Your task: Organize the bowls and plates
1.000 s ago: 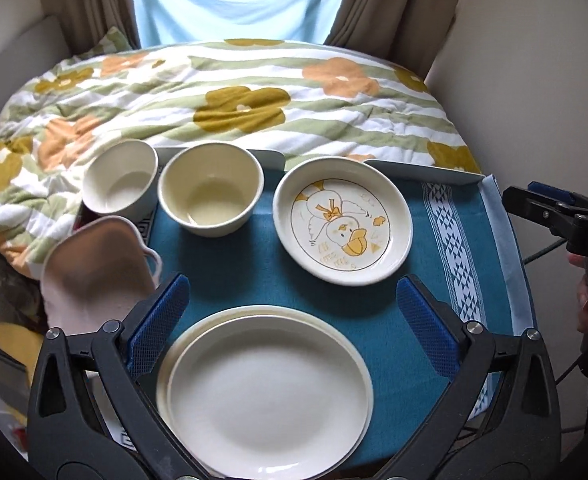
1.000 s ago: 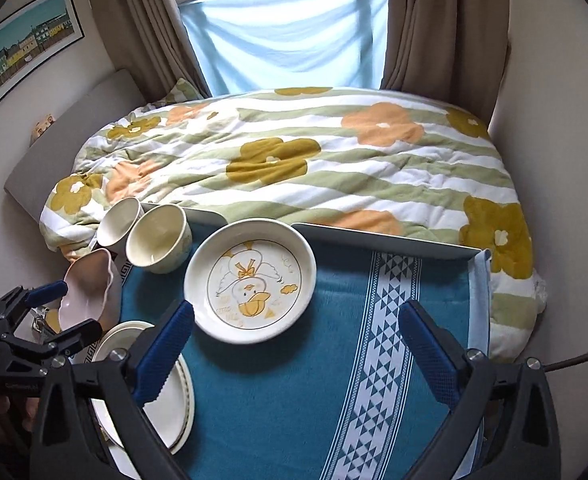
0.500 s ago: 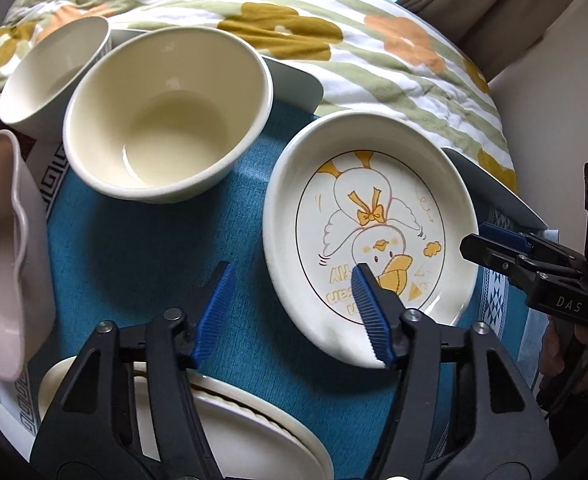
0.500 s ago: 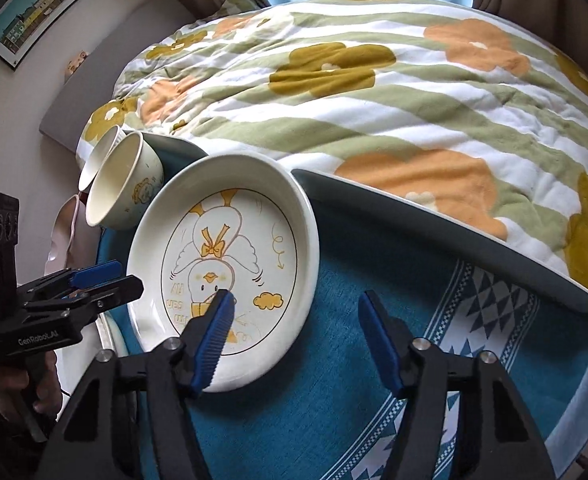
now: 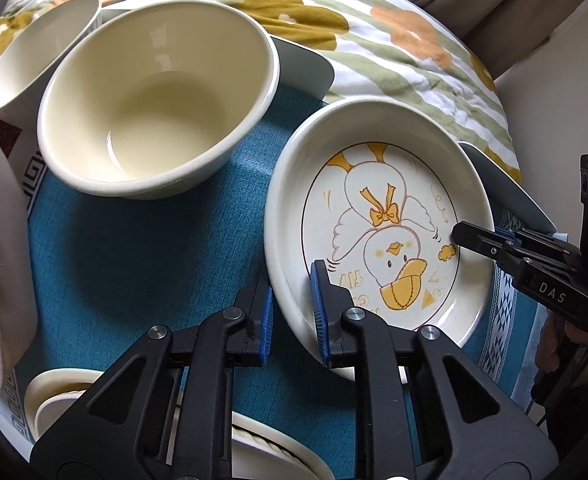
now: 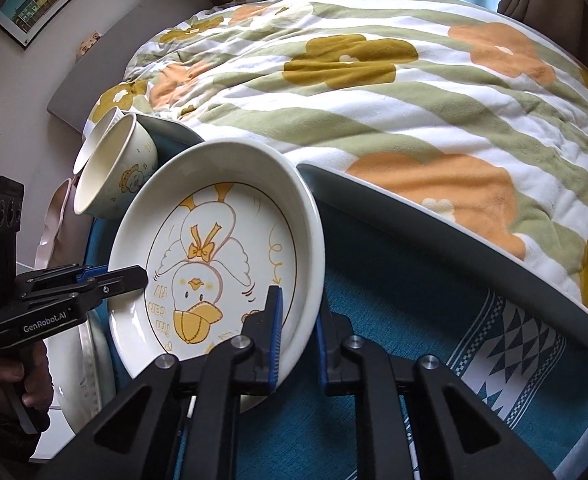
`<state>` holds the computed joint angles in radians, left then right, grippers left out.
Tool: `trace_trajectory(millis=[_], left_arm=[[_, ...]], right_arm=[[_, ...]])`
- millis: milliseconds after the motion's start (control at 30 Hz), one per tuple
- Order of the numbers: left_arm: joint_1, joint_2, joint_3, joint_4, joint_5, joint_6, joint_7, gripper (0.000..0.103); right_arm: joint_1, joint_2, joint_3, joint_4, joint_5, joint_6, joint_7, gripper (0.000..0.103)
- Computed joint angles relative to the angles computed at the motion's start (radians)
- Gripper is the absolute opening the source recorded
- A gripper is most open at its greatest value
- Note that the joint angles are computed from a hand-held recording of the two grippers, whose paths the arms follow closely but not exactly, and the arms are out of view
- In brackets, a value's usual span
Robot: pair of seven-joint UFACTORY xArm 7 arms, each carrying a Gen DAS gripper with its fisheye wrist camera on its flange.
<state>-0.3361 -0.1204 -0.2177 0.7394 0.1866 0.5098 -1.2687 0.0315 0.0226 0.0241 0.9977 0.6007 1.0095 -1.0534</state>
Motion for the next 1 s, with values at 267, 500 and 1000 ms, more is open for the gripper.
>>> trace_trajectory(millis=[267, 500, 1000], left_arm=[[0.004, -0.006, -0.012, 0.027, 0.090, 0.048, -0.025, 0.015], [0.000, -0.067, -0.027, 0.032, 0.129, 0.083, -0.005, 0.015], [-0.069, -0.495, -0.064, -0.118, -0.027, 0.224, 0.253, 0.015]], right_arm=[[0.004, -0.025, 0.001, -0.029, 0.019, -0.022, -0.065, 0.014], [0.003, -0.089, -0.017, -0.065, 0.073, -0.030, -0.083, 0.014], [0.065, -0.659, -0.071, -0.394, 0.006, -0.050, 0.179, 0.014]])
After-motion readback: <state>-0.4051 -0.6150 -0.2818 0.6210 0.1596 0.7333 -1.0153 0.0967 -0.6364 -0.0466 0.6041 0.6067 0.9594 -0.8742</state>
